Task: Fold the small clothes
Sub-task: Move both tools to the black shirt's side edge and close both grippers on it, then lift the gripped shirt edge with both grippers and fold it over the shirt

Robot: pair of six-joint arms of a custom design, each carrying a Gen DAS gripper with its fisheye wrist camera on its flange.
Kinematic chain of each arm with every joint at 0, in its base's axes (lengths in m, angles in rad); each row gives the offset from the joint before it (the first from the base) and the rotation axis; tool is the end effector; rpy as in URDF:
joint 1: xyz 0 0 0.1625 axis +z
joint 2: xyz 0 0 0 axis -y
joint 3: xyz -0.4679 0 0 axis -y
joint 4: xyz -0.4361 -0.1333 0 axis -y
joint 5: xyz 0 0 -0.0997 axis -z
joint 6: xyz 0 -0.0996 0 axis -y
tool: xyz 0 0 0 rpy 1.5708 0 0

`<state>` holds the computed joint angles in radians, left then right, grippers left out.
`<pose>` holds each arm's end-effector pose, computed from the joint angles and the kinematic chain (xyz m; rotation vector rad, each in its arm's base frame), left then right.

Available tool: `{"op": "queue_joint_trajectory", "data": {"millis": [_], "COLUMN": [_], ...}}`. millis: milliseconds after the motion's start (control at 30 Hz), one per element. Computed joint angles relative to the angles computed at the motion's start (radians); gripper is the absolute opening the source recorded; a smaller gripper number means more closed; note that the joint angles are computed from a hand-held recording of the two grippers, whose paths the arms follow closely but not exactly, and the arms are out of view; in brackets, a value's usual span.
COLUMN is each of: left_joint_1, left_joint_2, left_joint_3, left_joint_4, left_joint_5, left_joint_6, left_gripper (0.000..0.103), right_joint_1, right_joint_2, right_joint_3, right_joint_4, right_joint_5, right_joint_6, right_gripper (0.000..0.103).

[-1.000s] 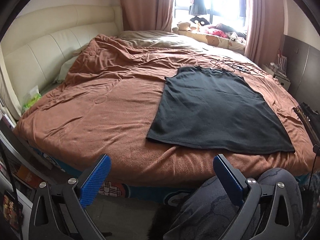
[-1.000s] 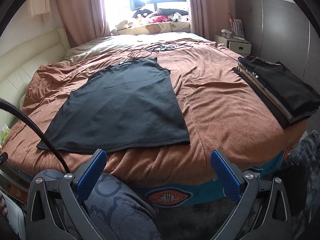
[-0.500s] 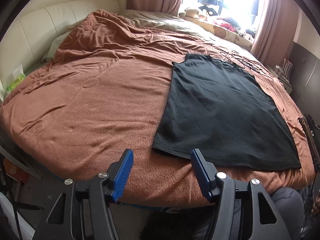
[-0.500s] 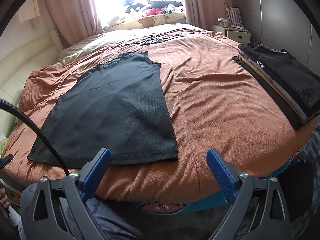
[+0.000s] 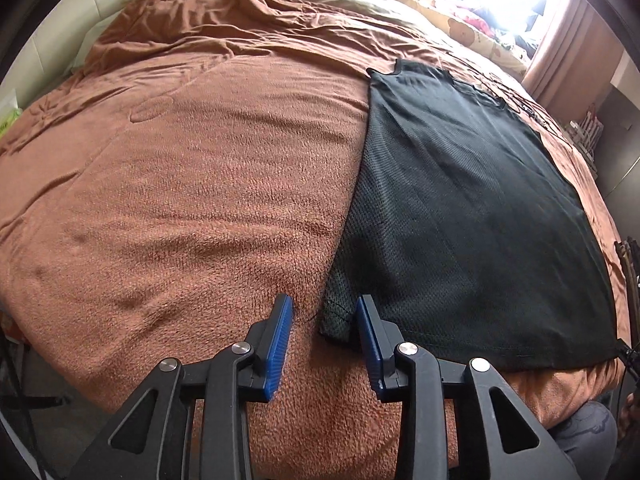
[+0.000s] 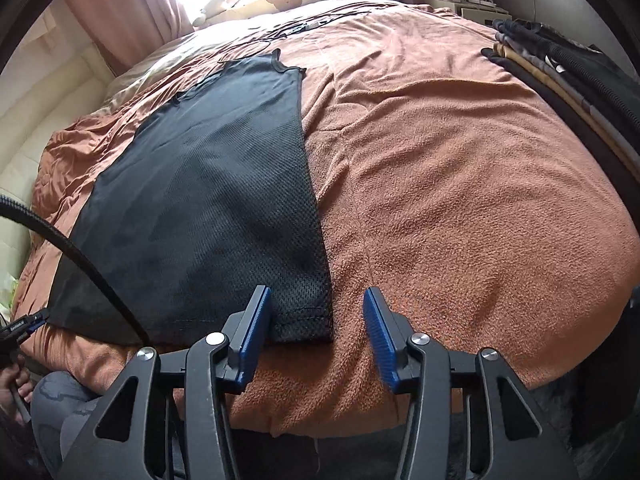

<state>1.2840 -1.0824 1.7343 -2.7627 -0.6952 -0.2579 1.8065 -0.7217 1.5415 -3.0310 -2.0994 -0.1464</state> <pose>0.0076 -0.7159 0.3077 -0.2629 2.2887 -0.8967 0.2630 -0.7392 0.1434 0.2560 -2.5123 0.8636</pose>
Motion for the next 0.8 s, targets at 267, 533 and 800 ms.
{"op": "queue_joint_trajectory", "data": {"millis": [267, 533, 800], "left_joint_1": [0.013, 0.013, -0.016], "left_joint_2": [0.021, -0.008, -0.053], "left_joint_3": [-0.031, -0.024, 0.040], "left_joint_4": [-0.005, 0.040, -0.058], "left_joint_5": [-0.040, -0.053, -0.075], "left_joint_6": [0.012, -0.107, -0.090], "left_gripper": [0.034, 0.007, 0.005], "right_joint_1": [-0.015, -0.049, -0.042], "right_joint_2": [0.020, -0.013, -0.059], "right_joint_3": [-0.021, 0.029, 0.110], "right_joint_4": [0.002, -0.044, -0.155], "right_joint_5": [0.042, 0.133, 0.177], "right_joint_6": [0.029, 0.092, 0.049], "right_gripper": [0.039, 0.006, 0.003]}}
